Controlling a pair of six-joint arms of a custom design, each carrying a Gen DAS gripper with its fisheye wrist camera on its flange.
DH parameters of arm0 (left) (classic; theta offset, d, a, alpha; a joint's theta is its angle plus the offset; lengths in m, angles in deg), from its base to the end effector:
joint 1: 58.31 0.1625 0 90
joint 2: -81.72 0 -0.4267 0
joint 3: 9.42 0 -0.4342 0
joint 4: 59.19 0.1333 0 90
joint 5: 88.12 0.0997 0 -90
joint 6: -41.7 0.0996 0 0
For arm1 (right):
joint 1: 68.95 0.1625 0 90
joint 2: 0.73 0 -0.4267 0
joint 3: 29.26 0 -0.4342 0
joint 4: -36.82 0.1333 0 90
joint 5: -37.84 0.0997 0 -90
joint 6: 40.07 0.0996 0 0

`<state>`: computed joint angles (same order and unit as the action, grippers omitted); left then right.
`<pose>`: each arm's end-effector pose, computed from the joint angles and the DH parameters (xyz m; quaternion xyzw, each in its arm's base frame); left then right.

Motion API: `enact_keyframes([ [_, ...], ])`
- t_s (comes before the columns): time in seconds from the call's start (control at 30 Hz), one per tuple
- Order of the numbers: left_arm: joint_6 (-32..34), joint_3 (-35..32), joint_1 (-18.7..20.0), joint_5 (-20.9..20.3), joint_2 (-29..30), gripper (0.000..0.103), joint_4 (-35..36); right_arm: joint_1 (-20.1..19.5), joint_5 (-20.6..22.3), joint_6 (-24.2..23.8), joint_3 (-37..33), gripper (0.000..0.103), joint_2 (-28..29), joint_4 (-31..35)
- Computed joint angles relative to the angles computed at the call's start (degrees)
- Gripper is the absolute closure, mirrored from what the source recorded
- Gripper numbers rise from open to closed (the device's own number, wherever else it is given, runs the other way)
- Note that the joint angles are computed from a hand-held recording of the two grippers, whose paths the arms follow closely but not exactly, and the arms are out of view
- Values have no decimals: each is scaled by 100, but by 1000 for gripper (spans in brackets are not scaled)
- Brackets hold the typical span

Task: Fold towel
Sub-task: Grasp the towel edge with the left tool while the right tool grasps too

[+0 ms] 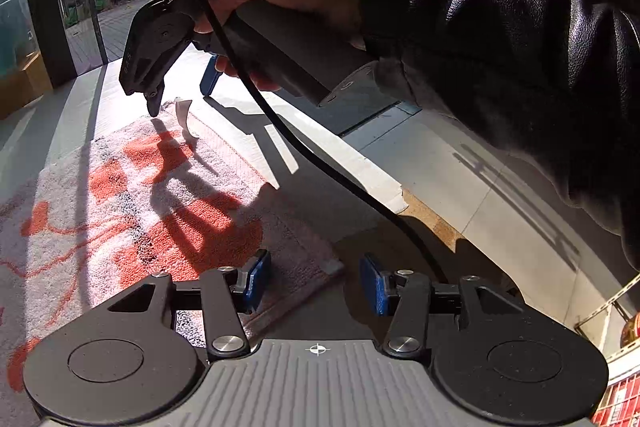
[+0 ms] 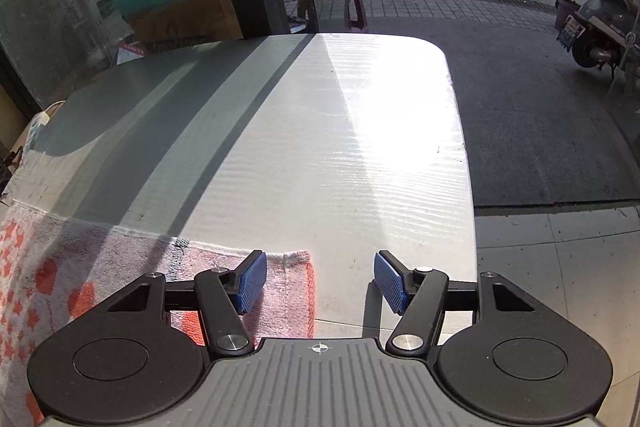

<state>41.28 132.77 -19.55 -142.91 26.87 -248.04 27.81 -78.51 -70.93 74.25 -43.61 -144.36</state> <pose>-0.1767 -0.3865 0.0178 0.3795 0.8696 -0.2171 0.2292 0.1658 -0.6418 0.0483 0.2460 -0.9085 0.2050 0.2686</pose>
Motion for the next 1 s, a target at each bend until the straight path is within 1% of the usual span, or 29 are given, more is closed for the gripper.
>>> enact_keyframes([
  [0.03, 9, -2, 8, -9, -2, 52, -9, 10, -7, -64, -2, 42, 17, -15],
  [0.07, 18, 0, 9, 5, 1, 54, -29, 20, -13, -128, -5, 49, 35, -30],
  [0.1, 27, 3, 3, 39, 11, 59, -57, 29, -19, -192, -7, 55, 53, -46],
  [0.13, 45, 16, -18, 92, 34, 64, -108, 38, -23, -250, -9, 72, 68, -55],
  [0.17, 71, 38, -52, 163, 67, 70, -176, 34, 21, -205, -9, 88, 41, 46],
  [0.2, 97, 60, -87, 235, 100, 76, -246, 30, 62, -163, -9, 91, 15, 142],
  [0.23, 135, 74, -111, 292, 133, 85, -312, 28, 57, -162, 2, 91, 13, 122],
  [0.27, 183, 80, -123, 338, 166, 90, -377, 29, 56, -165, 17, 92, 20, 76],
  [0.33, 193, 74, -84, 324, 134, 96, -384, 3, 131, -60, 58, 93, 9, -19],
  [0.43, -1, 91, 87, 34, -231, 97, -142, -18, 343, 127, 172, 94, -126, -55],
  [0.53, 60, 143, 134, 17, -401, 97, -354, -5, 647, 294, 353, 94, -350, -105],
  [0.63, 30, 314, 52, 151, -702, 97, -486, 46, 965, 494, 517, 94, -542, -152],
  [0.8, -101, 607, -30, 452, -1236, 97, -466, 168, 1424, 755, 724, 94, -742, -195],
  [0.9, -165, 810, -61, 691, -1635, 97, -401, 275, 1596, 879, 774, 94, -735, -311],
  [1.0, -296, 1099, -191, 1047, -2119, 97, -323, 388, 1815, 1027, 781, 94, -690, -425],
])
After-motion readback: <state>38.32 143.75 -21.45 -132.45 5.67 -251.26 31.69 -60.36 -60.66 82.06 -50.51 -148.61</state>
